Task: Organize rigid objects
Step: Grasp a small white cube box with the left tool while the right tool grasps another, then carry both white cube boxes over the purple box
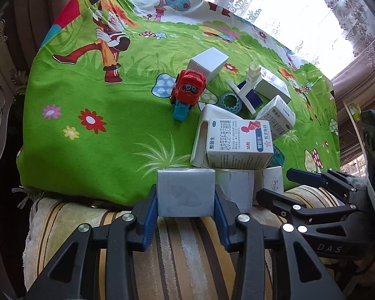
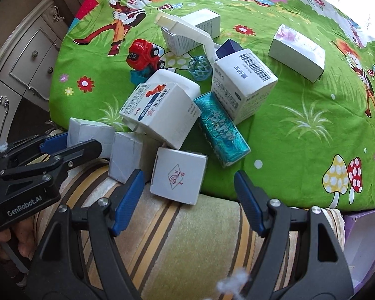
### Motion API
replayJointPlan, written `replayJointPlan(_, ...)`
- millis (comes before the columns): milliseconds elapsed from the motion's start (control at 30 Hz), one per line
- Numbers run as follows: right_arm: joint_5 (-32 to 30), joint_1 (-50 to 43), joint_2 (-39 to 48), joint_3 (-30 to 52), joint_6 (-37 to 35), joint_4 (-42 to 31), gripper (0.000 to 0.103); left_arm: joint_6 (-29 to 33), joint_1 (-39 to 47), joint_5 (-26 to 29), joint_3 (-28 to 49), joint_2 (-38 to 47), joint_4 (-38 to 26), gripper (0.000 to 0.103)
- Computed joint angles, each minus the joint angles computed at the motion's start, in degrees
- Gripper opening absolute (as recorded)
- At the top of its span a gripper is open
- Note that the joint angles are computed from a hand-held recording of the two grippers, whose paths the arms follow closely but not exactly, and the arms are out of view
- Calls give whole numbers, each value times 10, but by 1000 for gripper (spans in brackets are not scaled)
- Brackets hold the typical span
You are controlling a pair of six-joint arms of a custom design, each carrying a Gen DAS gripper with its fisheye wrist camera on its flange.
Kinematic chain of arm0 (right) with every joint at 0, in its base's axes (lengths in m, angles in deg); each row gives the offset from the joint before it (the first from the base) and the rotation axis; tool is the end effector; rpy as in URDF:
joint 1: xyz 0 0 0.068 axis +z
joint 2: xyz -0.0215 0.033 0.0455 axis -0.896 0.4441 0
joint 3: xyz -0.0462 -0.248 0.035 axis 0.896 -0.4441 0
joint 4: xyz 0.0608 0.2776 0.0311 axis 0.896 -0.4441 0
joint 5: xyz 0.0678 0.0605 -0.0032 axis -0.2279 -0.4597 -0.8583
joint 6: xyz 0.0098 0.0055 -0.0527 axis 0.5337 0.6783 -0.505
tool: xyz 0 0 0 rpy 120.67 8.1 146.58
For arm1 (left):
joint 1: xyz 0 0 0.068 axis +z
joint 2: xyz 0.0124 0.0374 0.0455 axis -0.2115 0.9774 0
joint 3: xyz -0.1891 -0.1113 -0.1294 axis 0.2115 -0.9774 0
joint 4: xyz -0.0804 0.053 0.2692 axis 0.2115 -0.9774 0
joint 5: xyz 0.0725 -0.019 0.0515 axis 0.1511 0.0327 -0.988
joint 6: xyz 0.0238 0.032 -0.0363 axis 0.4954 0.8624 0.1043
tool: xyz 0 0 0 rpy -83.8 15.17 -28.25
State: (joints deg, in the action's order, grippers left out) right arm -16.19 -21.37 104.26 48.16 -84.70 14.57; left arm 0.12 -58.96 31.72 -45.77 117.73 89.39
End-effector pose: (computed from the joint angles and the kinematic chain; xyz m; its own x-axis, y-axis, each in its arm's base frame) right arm 0.2390 0.2223 0.0243 -0.7285 -0.6165 -0.2988 -0.6679 0.7361 0.1098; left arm 0.1365 -0.1309 0.0209 -0.8098 -0.4413 -0.3867 -0.3442 0.8910 -0.2960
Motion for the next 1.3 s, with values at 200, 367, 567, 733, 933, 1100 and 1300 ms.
replayJointPlan(200, 11, 7, 41, 36, 4, -13, 48, -16, -17, -23, -7, -22, -10, 41)
replayJointPlan(367, 14, 11, 21, 17, 3, -2, 45, -37, -35, -43, -11, -45, -32, 41)
replayJointPlan(567, 7, 1, -39, -40, 4, 17, 45, -63, -73, -88, 2, -77, -82, 41)
replayJointPlan(733, 10, -10, -105, -98, 4, 42, 45, -82, -104, -119, 26, -84, -122, 41)
replayJointPlan(933, -5, -37, -171, -143, -10, 46, 45, -93, -135, -129, 67, -51, -136, 41)
replayJointPlan(1100, -21, -73, -227, -182, -25, 43, 45, -81, -149, -129, 111, -15, -139, 41)
replayJointPlan(1300, -49, -151, -293, -225, -61, 27, 45, -50, -160, -118, 177, 46, -130, 41)
